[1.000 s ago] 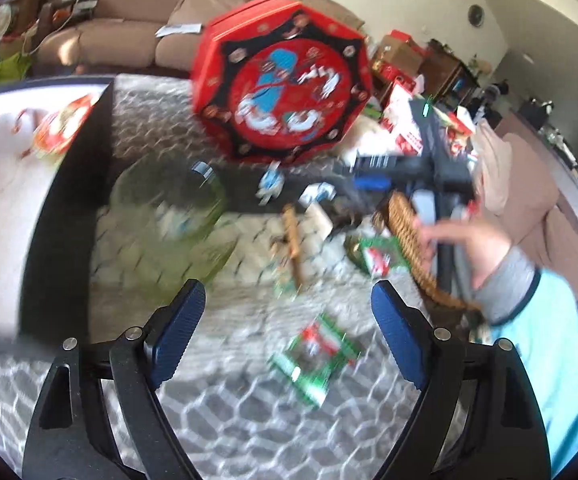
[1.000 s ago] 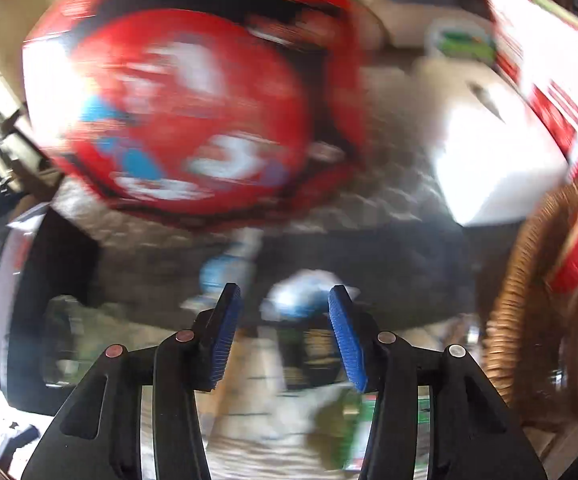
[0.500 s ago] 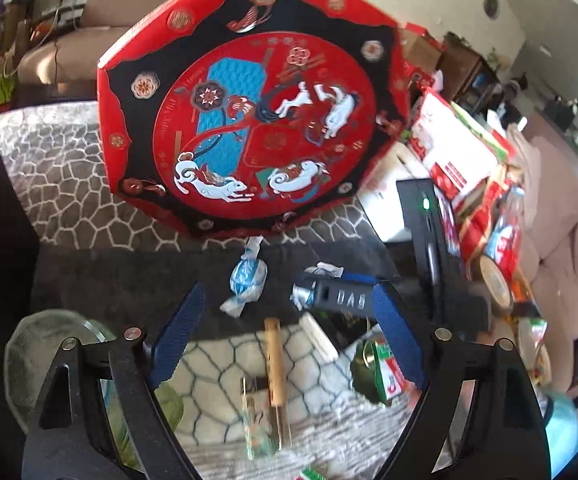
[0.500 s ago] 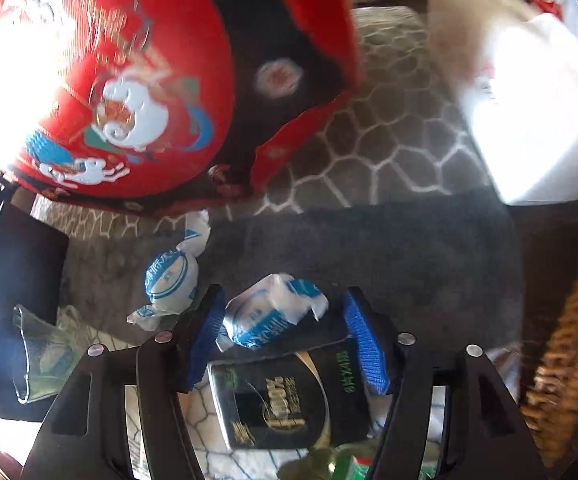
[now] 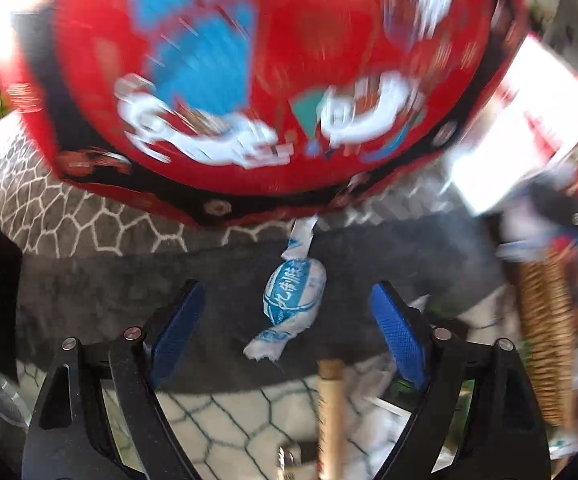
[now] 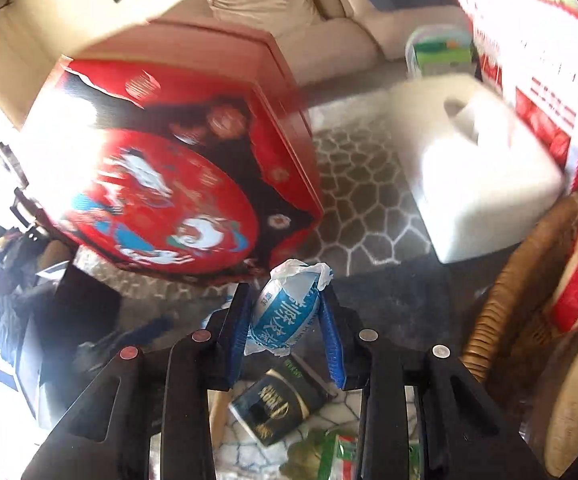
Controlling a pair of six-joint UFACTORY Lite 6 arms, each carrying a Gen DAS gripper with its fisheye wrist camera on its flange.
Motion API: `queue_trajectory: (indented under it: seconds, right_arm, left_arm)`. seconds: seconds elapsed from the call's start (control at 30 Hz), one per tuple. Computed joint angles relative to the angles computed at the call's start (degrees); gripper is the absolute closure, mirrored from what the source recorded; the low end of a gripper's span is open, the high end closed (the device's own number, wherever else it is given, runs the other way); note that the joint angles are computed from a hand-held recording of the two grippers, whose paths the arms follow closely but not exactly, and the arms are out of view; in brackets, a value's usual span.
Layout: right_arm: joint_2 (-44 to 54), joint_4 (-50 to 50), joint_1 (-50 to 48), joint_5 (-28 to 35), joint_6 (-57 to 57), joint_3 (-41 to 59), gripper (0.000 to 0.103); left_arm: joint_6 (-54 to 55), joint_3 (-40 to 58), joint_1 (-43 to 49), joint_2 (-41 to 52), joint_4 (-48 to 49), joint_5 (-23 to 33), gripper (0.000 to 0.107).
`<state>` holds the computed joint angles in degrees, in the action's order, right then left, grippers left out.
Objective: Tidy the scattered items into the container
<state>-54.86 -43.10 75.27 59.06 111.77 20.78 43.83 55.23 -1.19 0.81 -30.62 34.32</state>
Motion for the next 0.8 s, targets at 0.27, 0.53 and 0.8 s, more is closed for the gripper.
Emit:
queue_trajectory:
  seconds: [0.27, 0.53, 0.8]
  right_arm:
    - [1.58, -2.06, 11.62, 3.63, 9.19, -0.36, 0.069]
    - [15.61, -7.89, 18.21, 2.28, 16.05, 10.5, 0.069]
    - [43.94, -14.45, 9.16, -18.4, 14.68, 31.78, 0.069]
  left_arm:
    - [1.36, 0.74, 1.94, 1.78, -1.4, 1.96, 0.077]
    - [22.02, 10.41, 34.49, -10.88, -11.18, 39.09, 0.077]
    - [27.16, 27.3, 52.52, 3.73, -6.89, 49.69, 0.076]
